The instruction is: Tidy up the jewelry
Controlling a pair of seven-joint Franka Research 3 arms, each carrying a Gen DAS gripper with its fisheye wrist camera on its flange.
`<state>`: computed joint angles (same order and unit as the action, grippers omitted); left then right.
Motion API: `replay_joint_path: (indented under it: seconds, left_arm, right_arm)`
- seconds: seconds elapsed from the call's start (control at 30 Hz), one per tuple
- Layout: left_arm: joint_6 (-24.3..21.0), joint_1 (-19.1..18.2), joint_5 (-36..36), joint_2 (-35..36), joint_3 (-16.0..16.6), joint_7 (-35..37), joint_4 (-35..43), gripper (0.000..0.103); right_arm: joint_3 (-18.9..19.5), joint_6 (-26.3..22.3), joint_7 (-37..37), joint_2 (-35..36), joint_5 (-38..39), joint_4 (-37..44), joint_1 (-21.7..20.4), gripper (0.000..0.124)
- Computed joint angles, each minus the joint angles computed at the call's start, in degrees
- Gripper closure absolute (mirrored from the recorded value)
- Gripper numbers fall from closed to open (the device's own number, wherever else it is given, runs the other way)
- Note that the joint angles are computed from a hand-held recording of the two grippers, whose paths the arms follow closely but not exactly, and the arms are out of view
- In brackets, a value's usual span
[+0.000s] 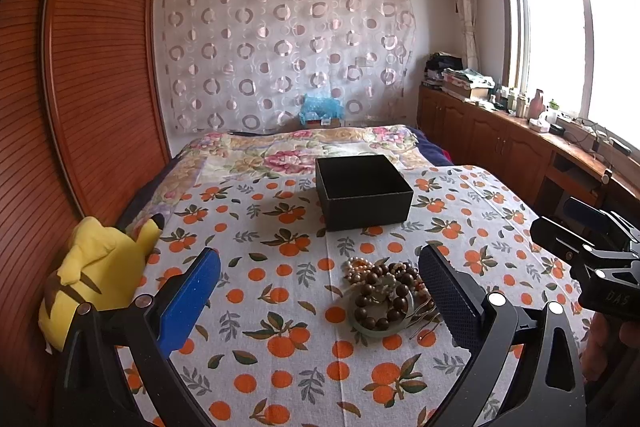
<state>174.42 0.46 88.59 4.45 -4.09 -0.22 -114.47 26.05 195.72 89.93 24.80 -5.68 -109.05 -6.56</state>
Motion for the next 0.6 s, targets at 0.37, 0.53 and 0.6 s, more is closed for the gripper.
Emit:
replay_joint_path:
  seconds: [0.37, 0.53, 0.6]
  left_arm:
    - [0.03, 0.1, 0.69, -0.34, -0.04, -0.71, -0.36, 0.007]
    - [0.09, 0.18, 1.12, -0.5, -0.08, -1.13, -0.5, 0.007]
    - [0.13, 0.23, 1.16, -0.55, -0.11, -1.23, -0.58, 0.007]
  right_arm:
    - [0.12, 0.08, 0.29, -0.03, -0.35, -0.06, -0.2, 0.023]
    - [0.01, 0.21, 0.45, 0.05, -0.48, -0.05, -0.12, 0.023]
    - [0.0, 0.13, 0.55, 0.11, -0.53, 0.01, -0.11, 0.023]
